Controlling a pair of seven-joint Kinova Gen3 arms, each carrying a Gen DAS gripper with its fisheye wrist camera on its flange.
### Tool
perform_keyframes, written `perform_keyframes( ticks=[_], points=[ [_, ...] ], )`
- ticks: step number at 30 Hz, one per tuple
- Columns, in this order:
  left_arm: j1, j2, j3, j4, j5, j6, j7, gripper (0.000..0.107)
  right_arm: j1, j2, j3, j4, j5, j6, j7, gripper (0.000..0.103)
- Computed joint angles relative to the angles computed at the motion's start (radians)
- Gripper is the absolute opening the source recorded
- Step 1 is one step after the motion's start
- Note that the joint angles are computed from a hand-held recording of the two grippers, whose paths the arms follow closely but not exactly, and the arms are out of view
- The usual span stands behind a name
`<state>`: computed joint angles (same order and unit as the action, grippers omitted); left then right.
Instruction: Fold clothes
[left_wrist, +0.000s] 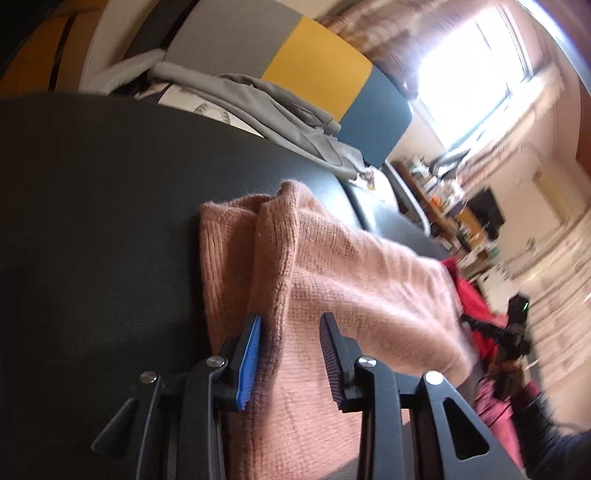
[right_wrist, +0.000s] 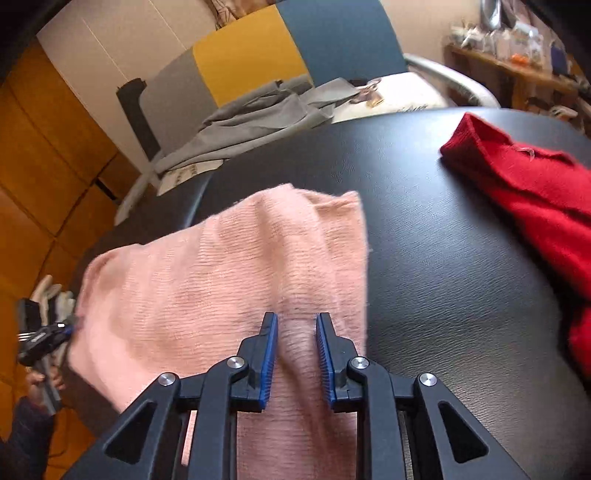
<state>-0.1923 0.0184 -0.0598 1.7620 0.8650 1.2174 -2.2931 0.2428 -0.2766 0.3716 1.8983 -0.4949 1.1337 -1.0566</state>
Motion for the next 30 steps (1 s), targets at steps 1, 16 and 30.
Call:
perform_keyframes(
  ticks=[1,16,30],
  points=[
    [0.007,-0.003,0.003,-0.007,-0.018,-0.006,-0.003,0.034,-0.004,0.012,0.001,-0.002,-0.003,0.006,0.001,0.026],
    [-0.151,0.117,0.055,-0.133,0.092,0.268,0.035,0.005,-0.067,-0.028,-0.095,-0.096,0.183,0.042,-0.088,0.007],
    [-0.18,0.17,-0.009,-0.082,0.005,0.349,0.067,0.006,-0.033,-0.117,0.076,-0.001,0.163,0.093,-0.066,0.004]
  ],
)
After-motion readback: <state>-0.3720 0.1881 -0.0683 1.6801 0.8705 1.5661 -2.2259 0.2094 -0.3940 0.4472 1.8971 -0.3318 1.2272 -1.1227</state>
